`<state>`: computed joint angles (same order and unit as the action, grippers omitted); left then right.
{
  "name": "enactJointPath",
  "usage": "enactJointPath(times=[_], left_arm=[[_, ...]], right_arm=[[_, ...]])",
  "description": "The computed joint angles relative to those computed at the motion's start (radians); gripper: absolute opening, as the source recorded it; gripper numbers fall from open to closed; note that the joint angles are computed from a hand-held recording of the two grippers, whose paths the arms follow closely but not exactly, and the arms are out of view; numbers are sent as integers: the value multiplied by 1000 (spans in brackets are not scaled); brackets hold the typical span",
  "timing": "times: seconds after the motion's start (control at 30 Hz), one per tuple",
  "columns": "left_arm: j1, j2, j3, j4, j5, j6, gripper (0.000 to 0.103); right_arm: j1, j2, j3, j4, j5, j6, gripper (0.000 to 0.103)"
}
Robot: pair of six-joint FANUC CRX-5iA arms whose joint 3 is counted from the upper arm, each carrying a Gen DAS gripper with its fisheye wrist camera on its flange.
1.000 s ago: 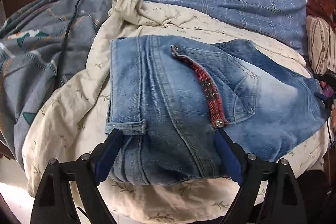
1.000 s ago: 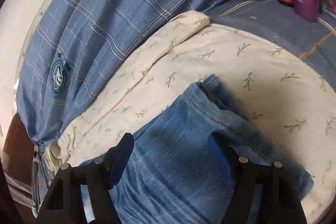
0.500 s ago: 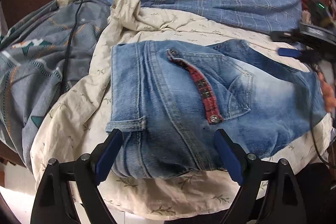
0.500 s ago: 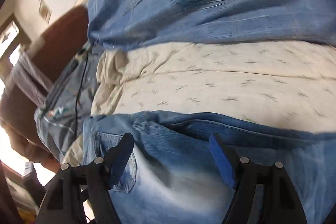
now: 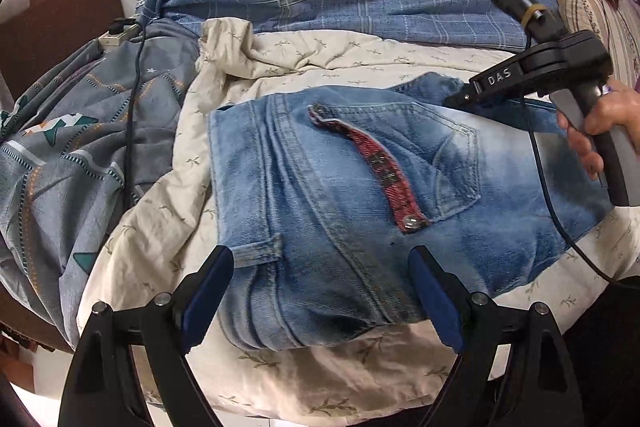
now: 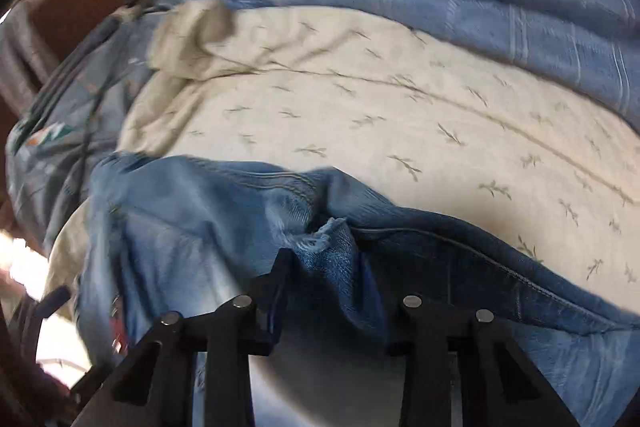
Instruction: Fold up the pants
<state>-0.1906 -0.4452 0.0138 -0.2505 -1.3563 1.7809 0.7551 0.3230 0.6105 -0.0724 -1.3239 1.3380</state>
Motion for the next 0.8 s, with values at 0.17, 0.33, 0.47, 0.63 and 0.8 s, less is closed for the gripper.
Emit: enactJointPath(times=[0.17,0.33,0.47,0.63,0.8], left_arm=[[39,0,-13,33,22,-1,89],[0,27,16,-27,22,45,89],[6,22,13,-19,-5,41,89],[10,10,11,-15,-27,40,90],[-94,21,77,-127,-51,97,90]], right_arm=[[-16,24,-12,32,63,-104,33],[-19,53,9,68,94,-174,31],[-105,21,27,-146,104,-207,35],[-276,-174,-170,-409,305,-298,61],[-382,-369,-349,-417,338,-262,63]])
